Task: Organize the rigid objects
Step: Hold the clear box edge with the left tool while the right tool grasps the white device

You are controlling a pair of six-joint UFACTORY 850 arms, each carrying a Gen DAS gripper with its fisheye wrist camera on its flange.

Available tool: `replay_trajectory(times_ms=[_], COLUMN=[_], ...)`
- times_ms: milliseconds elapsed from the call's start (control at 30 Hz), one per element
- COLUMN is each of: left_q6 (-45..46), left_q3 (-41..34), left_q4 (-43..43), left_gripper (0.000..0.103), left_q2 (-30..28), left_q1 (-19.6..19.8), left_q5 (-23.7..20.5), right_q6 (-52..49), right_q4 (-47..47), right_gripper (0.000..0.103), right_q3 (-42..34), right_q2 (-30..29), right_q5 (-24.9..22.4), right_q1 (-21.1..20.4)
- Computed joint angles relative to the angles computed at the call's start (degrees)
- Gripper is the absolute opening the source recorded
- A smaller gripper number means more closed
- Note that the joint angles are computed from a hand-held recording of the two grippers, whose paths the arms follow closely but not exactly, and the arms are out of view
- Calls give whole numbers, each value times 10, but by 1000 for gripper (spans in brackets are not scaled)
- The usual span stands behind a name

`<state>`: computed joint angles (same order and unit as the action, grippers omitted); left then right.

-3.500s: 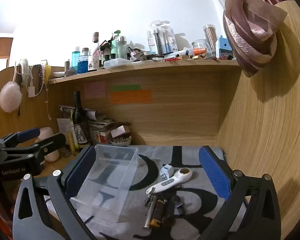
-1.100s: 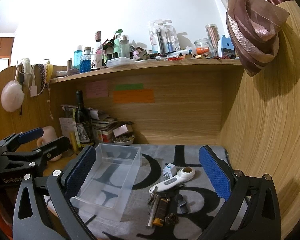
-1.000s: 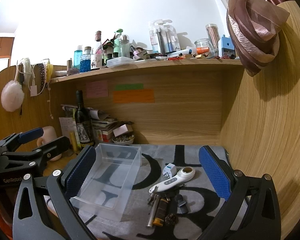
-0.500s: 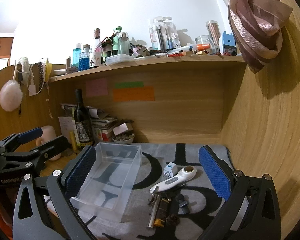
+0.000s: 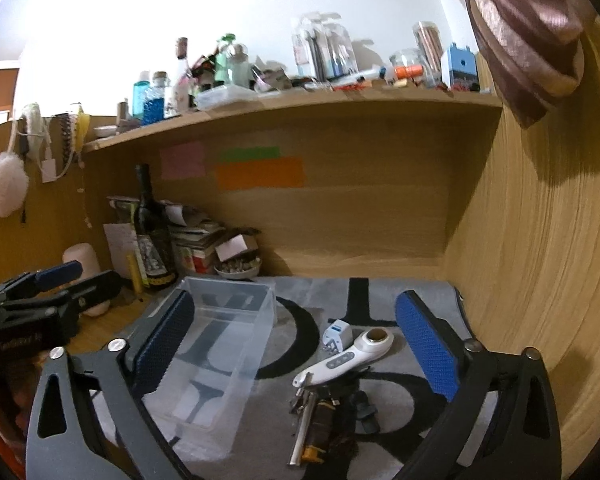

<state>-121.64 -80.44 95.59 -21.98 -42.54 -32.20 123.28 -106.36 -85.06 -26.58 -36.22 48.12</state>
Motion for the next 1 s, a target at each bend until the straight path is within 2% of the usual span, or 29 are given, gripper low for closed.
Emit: replay_trajectory(times_ms=[100, 233, 333, 400, 533, 600, 733, 900, 1000], left_q6=[33, 106, 219, 317, 496, 559, 679, 748, 744], left_q3=[-7, -22, -42, -63, -97, -106, -121, -142, -155], left_q4=[-49, -134, -255, -353, -517, -577, -697, -738, -722], left_gripper=[68, 62, 53, 43, 39, 31, 27, 12, 12], left_q2=[-8, -24, -43, -58, -87, -95, -108, -121, -131], left_q1=[22, 56, 83, 94, 112, 115, 125, 121, 118], left_q5=[27, 70, 103, 103, 93, 86, 81, 68, 52], right_q6=[-42, -117, -178, -210, -271, -305, -389, -527, -625], right_q4=[46, 121, 187, 221, 298, 344, 437, 584, 697], right_gripper=[89, 80, 76, 72, 63, 61, 57, 56, 55], right_q3=[-18, -47, -71, -84, -105, -116, -146, -198, -233], right_q2=[-13, -35, -53, -64, -83, -92, -116, -155, -178], right_q5=[13, 22, 26, 28, 38, 47, 46, 42, 46], right_q1=[-9, -20, -30, -37, -54, -64, -81, -108, -127])
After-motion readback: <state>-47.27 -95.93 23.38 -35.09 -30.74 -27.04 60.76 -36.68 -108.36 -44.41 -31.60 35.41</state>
